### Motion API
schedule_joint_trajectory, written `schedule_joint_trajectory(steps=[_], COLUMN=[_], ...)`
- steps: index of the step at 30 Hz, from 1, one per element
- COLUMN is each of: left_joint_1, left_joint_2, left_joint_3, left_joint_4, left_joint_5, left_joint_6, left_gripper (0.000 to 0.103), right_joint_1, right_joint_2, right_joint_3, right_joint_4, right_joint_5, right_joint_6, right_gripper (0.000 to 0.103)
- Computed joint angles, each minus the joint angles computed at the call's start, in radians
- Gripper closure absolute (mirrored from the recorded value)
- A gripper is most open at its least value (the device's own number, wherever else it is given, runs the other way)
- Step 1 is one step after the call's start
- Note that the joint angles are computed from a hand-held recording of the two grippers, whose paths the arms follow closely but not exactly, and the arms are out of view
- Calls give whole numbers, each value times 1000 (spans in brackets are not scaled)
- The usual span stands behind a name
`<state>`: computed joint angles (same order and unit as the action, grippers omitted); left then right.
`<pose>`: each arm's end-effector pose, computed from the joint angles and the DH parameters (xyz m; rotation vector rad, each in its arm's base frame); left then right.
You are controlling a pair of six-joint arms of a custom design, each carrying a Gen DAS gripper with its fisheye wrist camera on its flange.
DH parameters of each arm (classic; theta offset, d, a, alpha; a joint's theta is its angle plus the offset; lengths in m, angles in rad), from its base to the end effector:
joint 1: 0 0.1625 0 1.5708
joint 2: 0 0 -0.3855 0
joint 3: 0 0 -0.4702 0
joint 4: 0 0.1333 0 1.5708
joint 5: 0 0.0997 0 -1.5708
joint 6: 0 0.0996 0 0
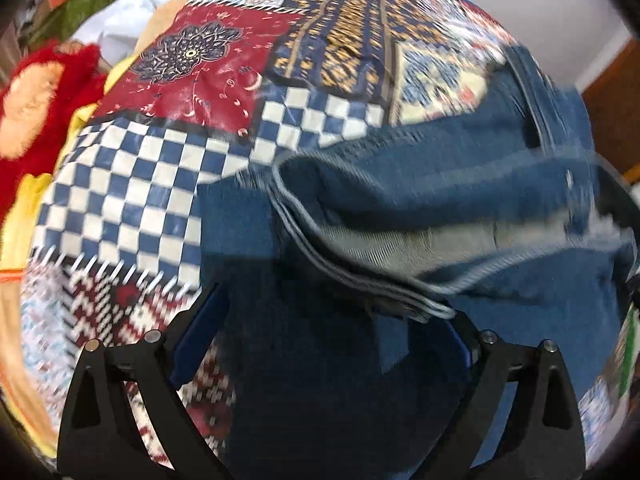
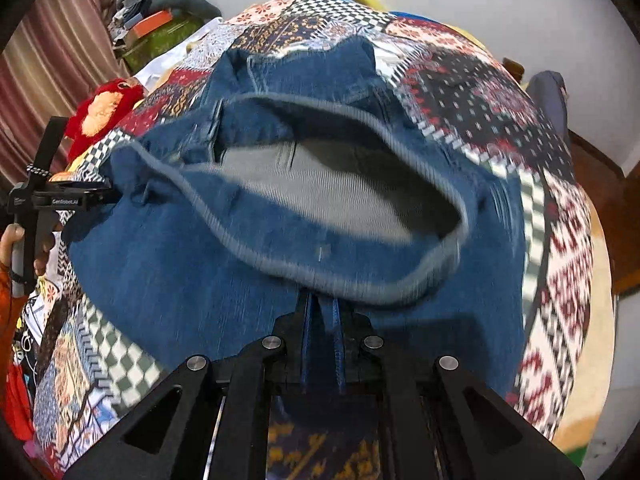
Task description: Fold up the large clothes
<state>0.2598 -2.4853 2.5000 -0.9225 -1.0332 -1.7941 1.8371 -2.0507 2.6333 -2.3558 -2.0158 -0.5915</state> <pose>-0.1369 -0.2271 0.2620 -0.3529 2.3828 -0.6454 0.1742 -0.2949 0.1777 1.0530 -2.4500 0.1695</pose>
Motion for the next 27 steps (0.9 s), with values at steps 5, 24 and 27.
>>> schedule_joint_trajectory(steps=[5,24,27], left_joint_1=[95,-69,-142], left_joint_2=[19,221,242], left_joint_3=[-32,-178,-194], left_joint_4=[7,320,306], left_joint_5=[98,144,151], left_joint_6=[3,-186,-205], left_gripper=[6,3,3], right_joint_1=[1,18,74], right_joint_2=[202,274,204], right_joint_3=[-90,-141,-113], right_joint_4=[-205,-359,-303], right_joint_5=[-16,-79,-32], right_joint_6=[27,89,86], right_gripper=[98,98,98])
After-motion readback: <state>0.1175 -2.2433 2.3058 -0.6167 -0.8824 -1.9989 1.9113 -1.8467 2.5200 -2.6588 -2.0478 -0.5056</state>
